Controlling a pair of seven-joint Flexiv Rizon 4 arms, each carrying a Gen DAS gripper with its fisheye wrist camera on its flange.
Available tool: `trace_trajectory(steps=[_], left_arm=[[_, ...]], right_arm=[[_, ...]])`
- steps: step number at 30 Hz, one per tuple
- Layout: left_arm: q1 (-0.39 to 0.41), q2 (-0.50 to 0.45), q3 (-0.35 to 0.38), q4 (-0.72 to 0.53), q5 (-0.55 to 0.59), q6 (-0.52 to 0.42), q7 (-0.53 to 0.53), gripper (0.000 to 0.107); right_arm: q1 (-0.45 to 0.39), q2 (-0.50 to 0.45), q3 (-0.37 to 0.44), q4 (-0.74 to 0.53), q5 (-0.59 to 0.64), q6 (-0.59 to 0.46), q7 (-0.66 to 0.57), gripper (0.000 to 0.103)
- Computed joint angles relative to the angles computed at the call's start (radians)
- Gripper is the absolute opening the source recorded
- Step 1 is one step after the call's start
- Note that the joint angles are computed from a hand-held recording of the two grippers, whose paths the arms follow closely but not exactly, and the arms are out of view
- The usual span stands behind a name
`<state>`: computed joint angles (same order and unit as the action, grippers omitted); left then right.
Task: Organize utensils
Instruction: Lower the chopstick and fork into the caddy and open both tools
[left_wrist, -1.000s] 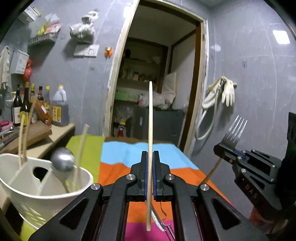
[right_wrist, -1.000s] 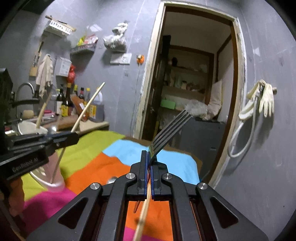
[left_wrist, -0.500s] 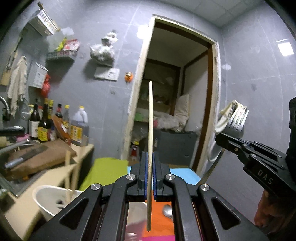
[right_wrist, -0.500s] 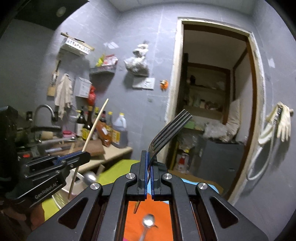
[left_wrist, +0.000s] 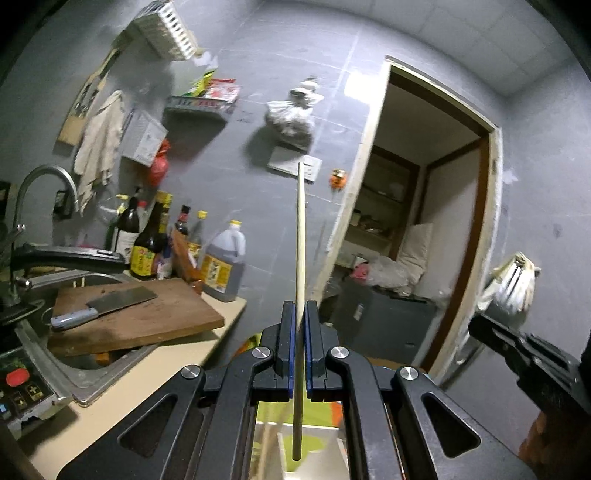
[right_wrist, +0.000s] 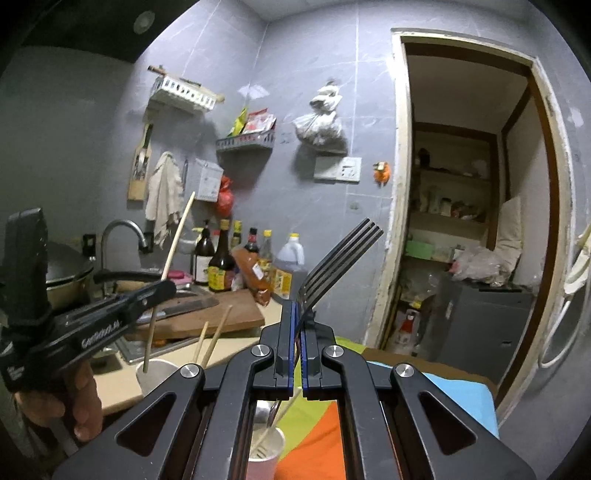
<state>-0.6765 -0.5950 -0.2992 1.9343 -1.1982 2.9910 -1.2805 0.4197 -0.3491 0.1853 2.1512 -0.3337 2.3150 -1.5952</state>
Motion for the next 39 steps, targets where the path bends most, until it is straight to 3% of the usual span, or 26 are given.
trace_trajectory(steps=[5,8,16,23,32,39], left_arm=[[0.017,-0.012,0.007,0.026,-0.008,-0.001,-0.048,0.002],[0.025,-0.026,0.006,0.033,-0.005,-0.011,-0.076,0.002],[0.032,-0.036,0.013,0.061,0.028,-0.048,-0.153,0.002],[0.014,-0.06,0.011,0.029,0.007,-0.055,-0.107,0.002],[-0.013,-0.104,-0.01,-0.029,-0.041,-0.037,0.019,0.002],[-0.018,-0.123,-0.027,-0.044,-0.071,-0.04,0.054,0.003]], right_arm=[[0.068,-0.026,-0.028,-0.014,0.095,-0.026,-0.078,0.001],[0.056,-0.038,-0.019,-0.015,0.09,-0.043,-0.068,0.001],[-0.051,-0.064,0.03,-0.02,-0.077,-0.061,0.071,0.001],[-0.108,-0.081,0.038,-0.024,-0.213,-0.081,0.182,0.001],[-0.112,-0.087,0.031,-0.014,-0.259,-0.105,0.204,0.002],[-0.135,-0.089,0.041,-0.004,-0.307,-0.133,0.227,0.007]])
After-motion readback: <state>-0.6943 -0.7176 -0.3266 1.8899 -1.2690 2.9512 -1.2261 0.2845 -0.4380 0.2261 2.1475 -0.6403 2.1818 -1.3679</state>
